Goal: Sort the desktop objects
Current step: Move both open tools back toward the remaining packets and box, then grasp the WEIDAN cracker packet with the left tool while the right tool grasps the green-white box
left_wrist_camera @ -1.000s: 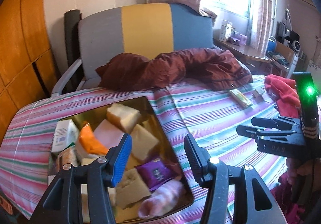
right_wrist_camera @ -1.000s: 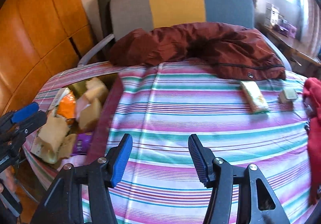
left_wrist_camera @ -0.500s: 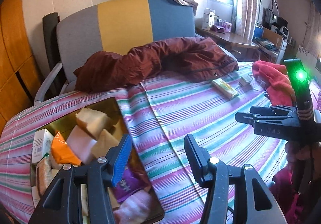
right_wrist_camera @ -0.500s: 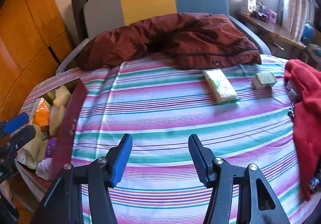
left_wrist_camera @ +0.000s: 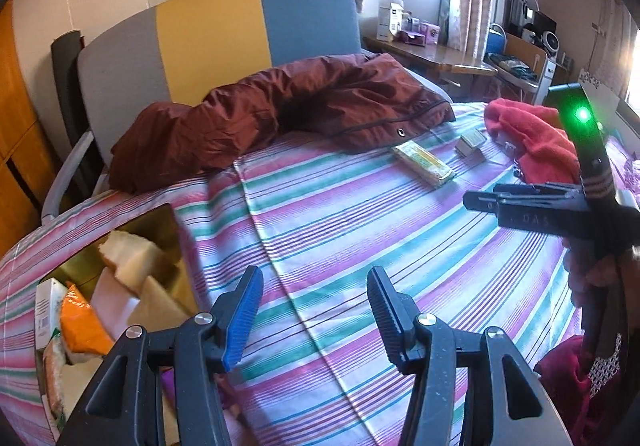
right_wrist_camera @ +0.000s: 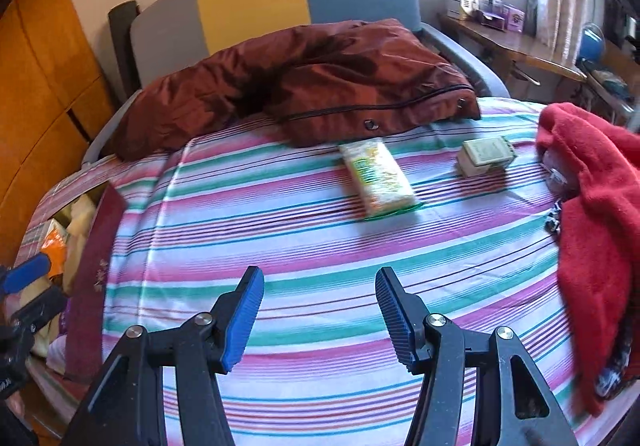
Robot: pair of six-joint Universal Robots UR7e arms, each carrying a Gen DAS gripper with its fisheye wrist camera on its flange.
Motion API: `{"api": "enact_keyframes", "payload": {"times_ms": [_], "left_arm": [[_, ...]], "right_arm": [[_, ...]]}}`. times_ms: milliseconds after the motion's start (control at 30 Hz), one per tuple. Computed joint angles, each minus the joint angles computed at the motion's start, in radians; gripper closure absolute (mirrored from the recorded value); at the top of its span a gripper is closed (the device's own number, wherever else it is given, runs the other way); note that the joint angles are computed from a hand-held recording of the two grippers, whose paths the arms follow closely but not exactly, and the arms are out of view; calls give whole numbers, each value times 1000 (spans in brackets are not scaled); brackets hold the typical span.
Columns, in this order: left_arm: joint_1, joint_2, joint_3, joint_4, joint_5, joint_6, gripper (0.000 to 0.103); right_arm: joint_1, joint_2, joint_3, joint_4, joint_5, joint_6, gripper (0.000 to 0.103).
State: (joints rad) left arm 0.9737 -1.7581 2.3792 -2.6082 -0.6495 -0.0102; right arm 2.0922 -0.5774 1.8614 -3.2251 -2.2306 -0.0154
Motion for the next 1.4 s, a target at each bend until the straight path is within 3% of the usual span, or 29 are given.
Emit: {"api": "enact_keyframes", "payload": {"times_ms": [433, 600, 733, 833, 967, 1033, 1267, 1400], "left_arm": [[61, 144, -65, -34, -78, 5, 48], [75, 212, -101, -65, -102, 23, 48], [95, 268, -142, -73, -129, 25, 48], [108, 309, -170, -79, -138, 27, 48], [124, 355, -199, -90, -141, 36, 48], [131, 370, -207, -89, -144, 36, 48], [153, 416, -234, -105, -168, 43, 48], [165, 448, -265, -102, -182, 49, 48]], "right_arm": [[-103, -29, -11, -24, -47, -17, 44], [-145, -57, -17, -39, -54, 24, 44], [-172, -54, -47, -53, -91, 12, 29], [-193, -47, -74, -71, -86, -34, 20], [-220, -30, -124, -78, -63, -130, 16], [-232, -20, -154, -72, -44, -186, 6], [-252, 43, -283, 31, -64, -358, 2], [-262, 81, -345, 81, -105, -407, 4]]}}
